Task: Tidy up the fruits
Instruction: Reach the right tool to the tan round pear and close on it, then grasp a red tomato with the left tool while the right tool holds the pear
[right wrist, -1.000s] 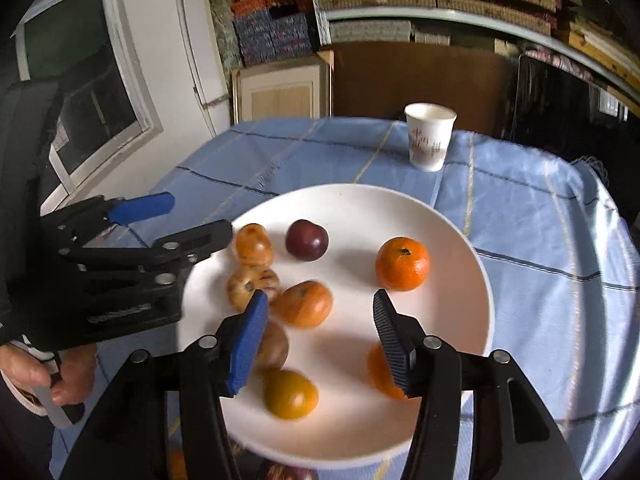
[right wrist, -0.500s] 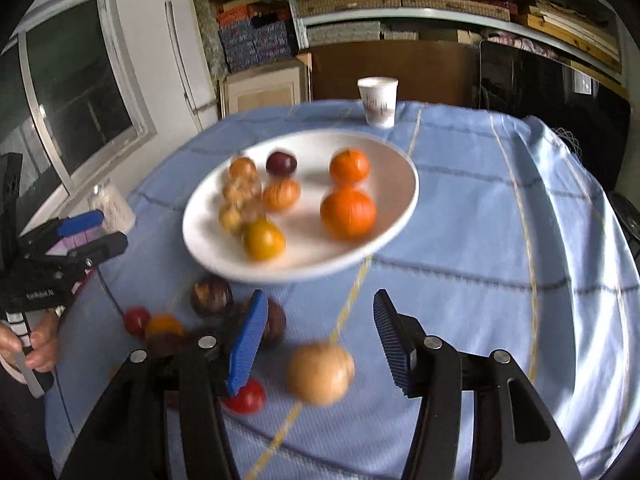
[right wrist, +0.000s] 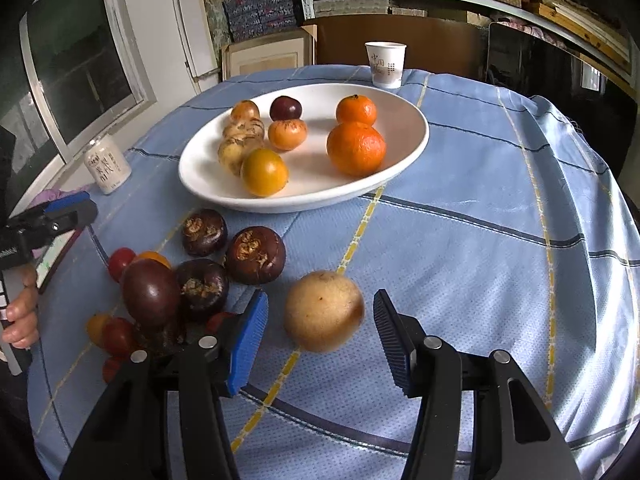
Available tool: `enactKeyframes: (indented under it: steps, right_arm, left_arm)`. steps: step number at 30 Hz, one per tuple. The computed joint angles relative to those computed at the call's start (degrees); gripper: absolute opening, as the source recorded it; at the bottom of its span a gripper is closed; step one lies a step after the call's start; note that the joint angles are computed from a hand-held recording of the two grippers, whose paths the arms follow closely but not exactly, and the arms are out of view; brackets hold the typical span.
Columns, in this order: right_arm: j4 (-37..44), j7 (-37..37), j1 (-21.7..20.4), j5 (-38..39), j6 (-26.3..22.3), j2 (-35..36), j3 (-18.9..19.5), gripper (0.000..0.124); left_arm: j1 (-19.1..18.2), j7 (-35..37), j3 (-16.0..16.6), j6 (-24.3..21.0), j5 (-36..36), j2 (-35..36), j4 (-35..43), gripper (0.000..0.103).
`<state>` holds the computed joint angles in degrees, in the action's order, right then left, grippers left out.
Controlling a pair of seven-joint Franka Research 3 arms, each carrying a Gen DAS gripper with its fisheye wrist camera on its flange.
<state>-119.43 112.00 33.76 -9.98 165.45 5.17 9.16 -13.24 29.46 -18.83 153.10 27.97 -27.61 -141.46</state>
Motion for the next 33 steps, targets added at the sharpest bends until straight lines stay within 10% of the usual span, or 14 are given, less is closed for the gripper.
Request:
enactKeyframes:
  steps: [16,33]
  right_arm:
    - [-0.05,2.16,0.09,-0.58,0.0,0.14,-0.48,0.043]
    - [-2.03,-0.91,-1.82,9.92,4.05,-1.07,0.41,0.043]
  left_arm:
    - [-3.66,7.97,1.37,1.09,-0.53,1.54,-0.41,0.094]
    - [-6.51,18.85,3.04,3.62,-10.09,4.46,-1.36,0.05]
